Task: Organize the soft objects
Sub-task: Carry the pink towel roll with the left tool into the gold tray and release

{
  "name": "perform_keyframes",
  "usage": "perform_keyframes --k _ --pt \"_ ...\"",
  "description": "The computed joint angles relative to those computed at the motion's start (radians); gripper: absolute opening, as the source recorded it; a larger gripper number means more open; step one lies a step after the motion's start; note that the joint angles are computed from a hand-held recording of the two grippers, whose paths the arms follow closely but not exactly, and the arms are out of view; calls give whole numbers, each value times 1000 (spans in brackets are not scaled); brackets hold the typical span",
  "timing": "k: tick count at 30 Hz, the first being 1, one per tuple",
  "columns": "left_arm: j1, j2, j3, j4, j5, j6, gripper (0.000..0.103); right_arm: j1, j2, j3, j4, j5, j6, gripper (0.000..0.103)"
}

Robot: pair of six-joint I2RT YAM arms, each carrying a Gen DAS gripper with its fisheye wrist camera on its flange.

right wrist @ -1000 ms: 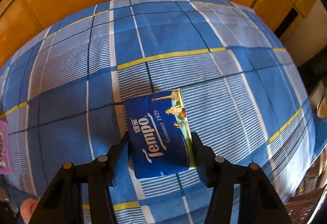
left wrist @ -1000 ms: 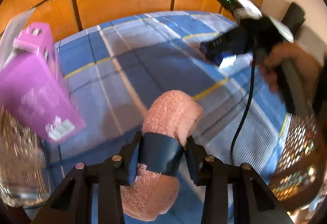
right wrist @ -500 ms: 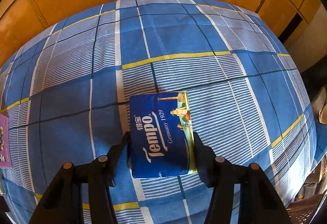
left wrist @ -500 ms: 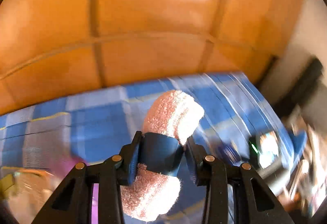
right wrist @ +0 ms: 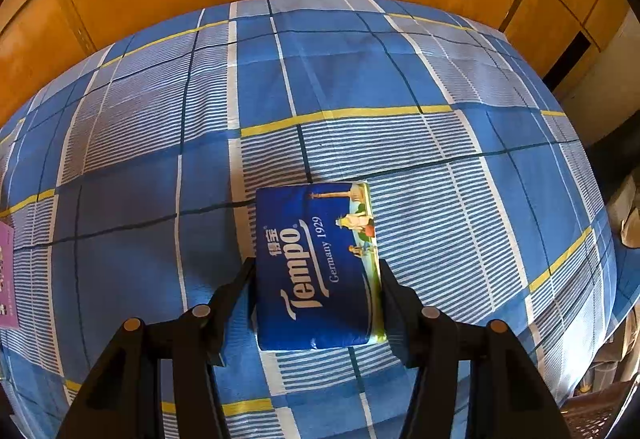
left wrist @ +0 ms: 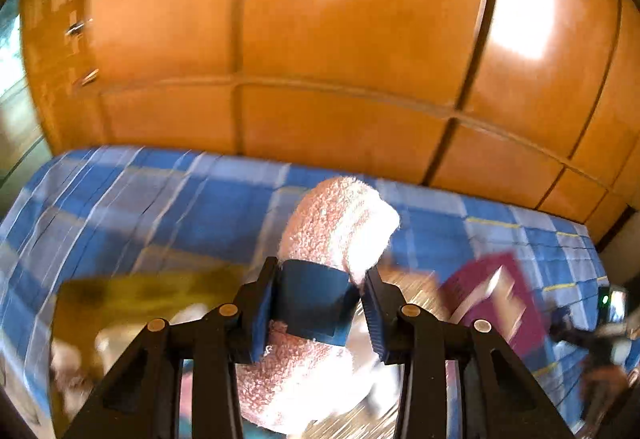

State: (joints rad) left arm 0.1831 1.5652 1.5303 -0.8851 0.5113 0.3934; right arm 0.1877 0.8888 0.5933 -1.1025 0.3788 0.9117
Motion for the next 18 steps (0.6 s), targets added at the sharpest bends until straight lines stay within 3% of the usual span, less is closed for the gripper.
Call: perform_keyframes --k 9,15,18 --pt "356 -145 -256 -33 150 247 40 171 119 60 -65 82 135 52" --pt "466 -159 -307 -19 176 324 41 236 236 156 -149 45 286 52" --pt "497 -144 -308 -15 185 351 41 314 283 201 -120 16 323 52"
